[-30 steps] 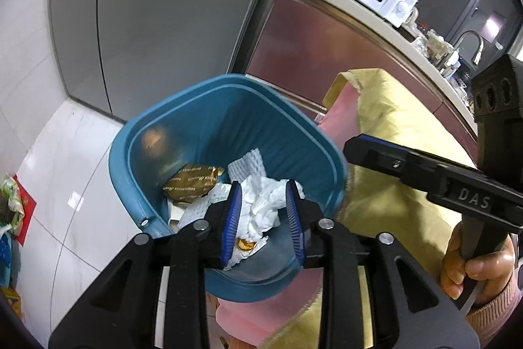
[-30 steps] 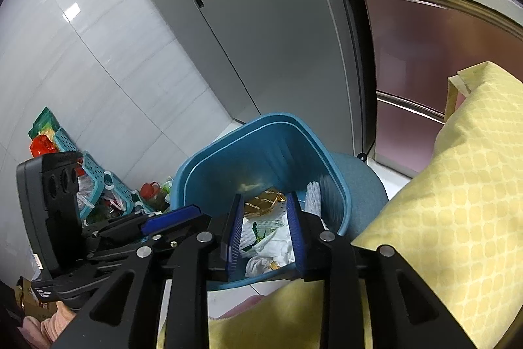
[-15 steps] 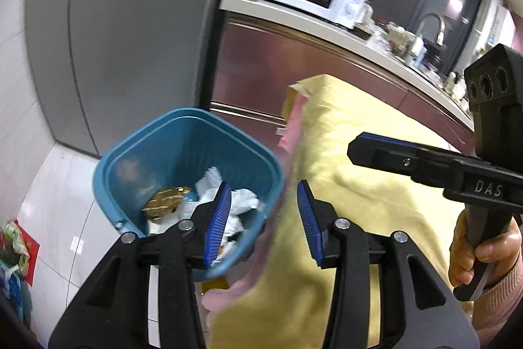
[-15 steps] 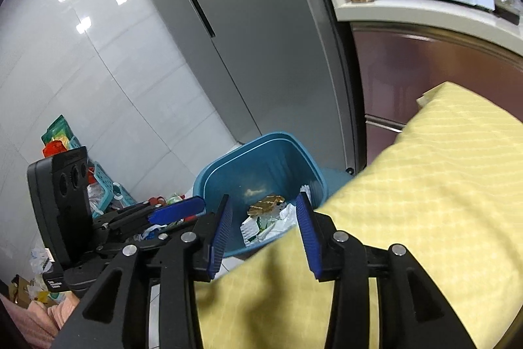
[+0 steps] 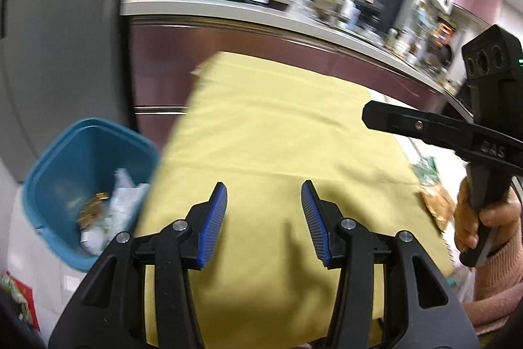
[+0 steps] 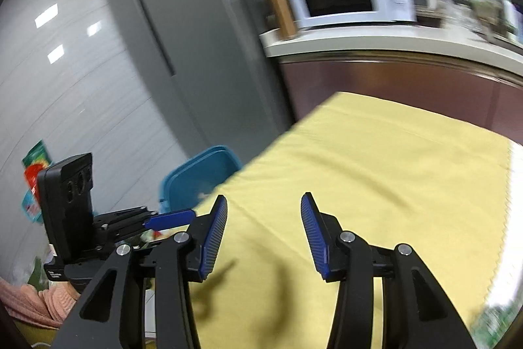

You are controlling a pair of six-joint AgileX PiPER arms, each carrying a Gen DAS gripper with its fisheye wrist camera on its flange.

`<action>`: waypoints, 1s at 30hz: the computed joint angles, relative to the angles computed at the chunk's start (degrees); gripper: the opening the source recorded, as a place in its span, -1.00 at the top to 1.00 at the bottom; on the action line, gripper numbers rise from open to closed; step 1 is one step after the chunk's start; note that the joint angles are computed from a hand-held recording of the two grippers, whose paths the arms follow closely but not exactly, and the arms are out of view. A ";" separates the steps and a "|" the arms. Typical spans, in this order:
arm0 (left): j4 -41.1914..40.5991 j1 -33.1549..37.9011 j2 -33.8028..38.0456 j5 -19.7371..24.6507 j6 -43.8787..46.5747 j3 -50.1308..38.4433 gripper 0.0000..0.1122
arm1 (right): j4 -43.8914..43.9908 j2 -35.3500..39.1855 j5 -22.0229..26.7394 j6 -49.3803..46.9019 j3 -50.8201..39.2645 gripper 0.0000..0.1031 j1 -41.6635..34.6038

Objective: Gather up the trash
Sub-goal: 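Move both open tools back over the gold and green wrappers on the table, then grasp the gold foil wrapper with the left tool while the right tool grasps the green snack wrapper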

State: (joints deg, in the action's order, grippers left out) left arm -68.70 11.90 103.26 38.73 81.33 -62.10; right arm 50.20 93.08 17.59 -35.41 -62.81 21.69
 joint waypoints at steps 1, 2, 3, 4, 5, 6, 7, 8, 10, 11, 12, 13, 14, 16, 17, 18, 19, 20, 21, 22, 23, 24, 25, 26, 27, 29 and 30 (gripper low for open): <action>-0.23 -1.00 0.02 0.21 0.46 0.28 0.17 | -0.43 -1.77 -0.94 0.62 2.27 0.13 -1.10; -0.28 -2.24 -0.17 0.40 0.62 0.69 0.17 | -0.49 -3.61 -1.47 0.81 4.42 0.13 -2.45; -0.21 -3.73 -0.38 0.87 0.71 1.08 0.17 | -0.27 -4.74 -1.82 0.60 5.85 0.13 -3.49; -0.15 -5.12 -0.46 0.98 0.56 1.20 0.17 | -0.29 -6.64 -2.34 0.72 8.04 0.13 -4.99; 0.02 -6.47 -0.52 1.41 0.45 1.33 0.17 | -0.50 -8.52 -2.66 1.05 10.16 0.13 -6.78; 0.21 -7.71 -0.62 1.52 0.08 1.41 0.17 | -1.32 -9.19 -2.98 1.98 10.95 0.13 -7.51; 0.41 -9.30 -0.54 1.85 -0.17 1.42 0.16 | -1.68 -10.71 -3.34 2.37 12.72 0.13 -9.25; 0.91 -10.92 -0.10 2.13 -0.91 0.74 0.16 | -1.15 -11.98 -3.28 1.91 14.13 0.13 -10.95; 1.67 -13.95 0.57 2.50 -1.79 -0.05 0.14 | 1.06 -14.10 -2.62 -0.53 16.69 0.13 -14.51; 2.12 -15.42 0.89 2.45 -2.15 -0.29 0.14 | 1.00 -15.01 -2.62 -0.57 17.86 0.13 -15.86; 2.57 -17.18 1.25 2.24 -2.58 -0.55 0.13 | 1.17 -15.98 -2.56 -1.00 19.12 0.13 -17.62; 2.86 -18.56 1.48 1.99 -2.93 -0.71 0.12 | 1.92 -17.03 -2.33 -2.17 20.44 0.13 -19.27; 3.06 -20.24 1.80 1.82 -3.27 -0.94 0.12 | 2.65 -17.49 -2.23 -3.04 21.17 0.13 -20.33; 3.59 -22.85 2.58 1.98 -4.31 -1.71 0.08 | 5.59 -18.58 -1.68 -6.27 23.12 0.13 -23.46; 3.94 -24.27 2.97 1.78 -5.01 -2.13 0.08 | 7.45 -19.46 -1.05 -8.57 24.35 0.13 -25.34; 4.29 -25.62 3.44 1.66 -5.60 -2.61 0.06 | 9.82 -19.89 -0.53 -11.28 25.39 0.13 -27.27; 4.67 -26.86 3.93 1.59 -6.37 -3.16 0.05 | 11.16 -20.04 -0.18 -12.79 25.91 0.13 -28.39; 5.25 -27.76 4.53 1.67 -7.36 -3.99 0.04 | 13.58 -20.21 0.60 -15.54 26.69 0.13 -30.29; 5.80 -28.92 5.17 1.73 -8.54 -4.79 0.01 | 14.88 -19.77 1.27 -17.02 26.59 0.13 -31.51; 6.44 -29.77 5.96 1.74 -9.79 -5.89 -0.02 | 16.78 -19.65 1.89 -19.03 27.12 0.13 -32.99; 7.00 -30.85 6.64 1.30 -11.11 -6.66 -0.04 | 18.09 -19.51 2.40 -20.59 27.52 0.13 -34.21; 7.39 -31.46 7.16 1.20 -11.90 -7.22 -0.07 | 19.38 -19.26 3.06 -22.27 27.95 0.13 -35.52; 7.73 -32.23 7.92 1.32 -12.90 -7.88 -0.08 | 19.84 -19.27 3.37 -22.84 28.34 0.13 -36.07; 8.38 -32.66 8.72 1.56 -14.17 -8.76 -0.09 | 20.42 -18.97 3.78 -23.63 28.50 0.13 -36.72; 9.12 -33.28 9.70 1.87 -15.66 -9.90 -0.10 | 21.11 -18.75 4.30 -24.58 28.84 0.13 -37.48; 10.19 -33.52 11.25 2.85 -17.61 -11.73 -0.12 | 22.50 -17.84 5.67 -26.53 29.21 0.09 -39.24; 10.32 -33.69 11.92 3.34 -18.35 -12.48 -0.13 | 23.71 -17.41 6.33 -27.95 29.59 0.09 -40.06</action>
State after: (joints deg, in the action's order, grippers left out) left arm -58.37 -21.80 115.18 42.07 62.98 -74.58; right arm 73.91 75.67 23.92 -63.36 -33.22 -18.37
